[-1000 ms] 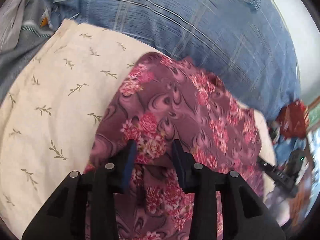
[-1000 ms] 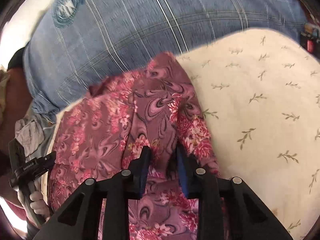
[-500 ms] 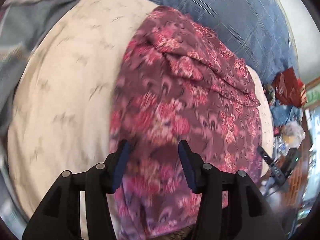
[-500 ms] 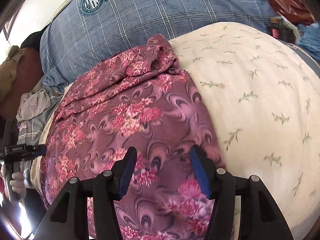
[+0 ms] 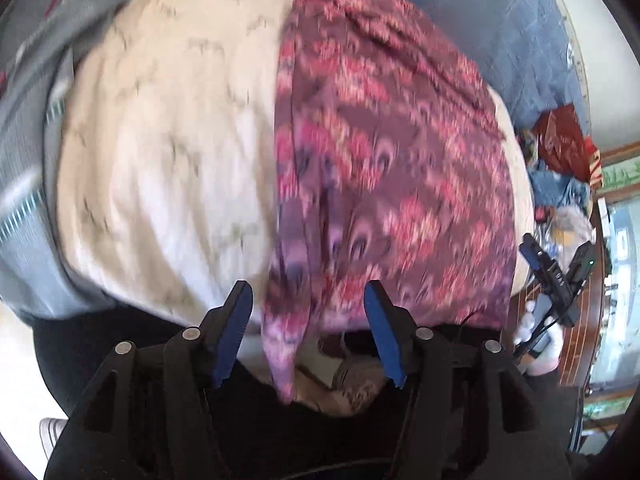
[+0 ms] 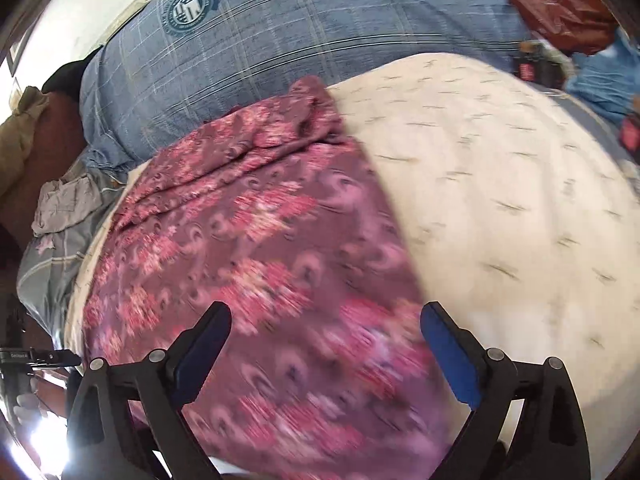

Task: Fold small clothes

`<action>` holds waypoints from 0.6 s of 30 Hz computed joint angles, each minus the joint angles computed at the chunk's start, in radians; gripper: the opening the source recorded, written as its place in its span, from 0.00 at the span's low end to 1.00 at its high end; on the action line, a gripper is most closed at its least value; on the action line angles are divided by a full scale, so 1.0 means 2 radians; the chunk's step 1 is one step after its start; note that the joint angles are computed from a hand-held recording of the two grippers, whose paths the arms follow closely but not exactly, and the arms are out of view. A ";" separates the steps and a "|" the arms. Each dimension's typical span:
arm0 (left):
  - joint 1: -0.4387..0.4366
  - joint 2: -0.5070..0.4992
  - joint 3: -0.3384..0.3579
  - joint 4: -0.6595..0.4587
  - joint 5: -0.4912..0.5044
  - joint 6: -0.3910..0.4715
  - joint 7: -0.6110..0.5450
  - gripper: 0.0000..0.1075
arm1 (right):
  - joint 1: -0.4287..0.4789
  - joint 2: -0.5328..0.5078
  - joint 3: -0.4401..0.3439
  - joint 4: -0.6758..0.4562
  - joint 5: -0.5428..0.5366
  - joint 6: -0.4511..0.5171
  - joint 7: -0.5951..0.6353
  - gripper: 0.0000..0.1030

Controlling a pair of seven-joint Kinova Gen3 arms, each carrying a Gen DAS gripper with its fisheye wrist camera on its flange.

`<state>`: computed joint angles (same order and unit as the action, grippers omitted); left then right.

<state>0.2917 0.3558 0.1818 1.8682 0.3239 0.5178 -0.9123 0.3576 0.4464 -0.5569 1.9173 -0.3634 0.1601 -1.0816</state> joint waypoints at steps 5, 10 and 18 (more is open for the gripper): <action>0.009 0.033 0.016 -0.021 -0.004 0.028 -0.019 0.53 | 0.002 -0.026 0.056 0.028 0.005 0.045 0.005 0.93; 0.012 0.078 0.016 -0.056 0.003 0.062 -0.033 0.41 | -0.020 -0.005 0.087 0.018 -0.007 0.112 0.046 0.60; -0.051 0.021 0.078 0.009 0.098 -0.023 -0.165 0.02 | 0.065 0.014 0.014 -0.033 -0.115 0.233 0.170 0.03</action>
<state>0.1904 0.3979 0.3371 1.8863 0.5203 0.4724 -1.2426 0.4886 0.4745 -0.5288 1.8506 -0.5929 0.6251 -0.7419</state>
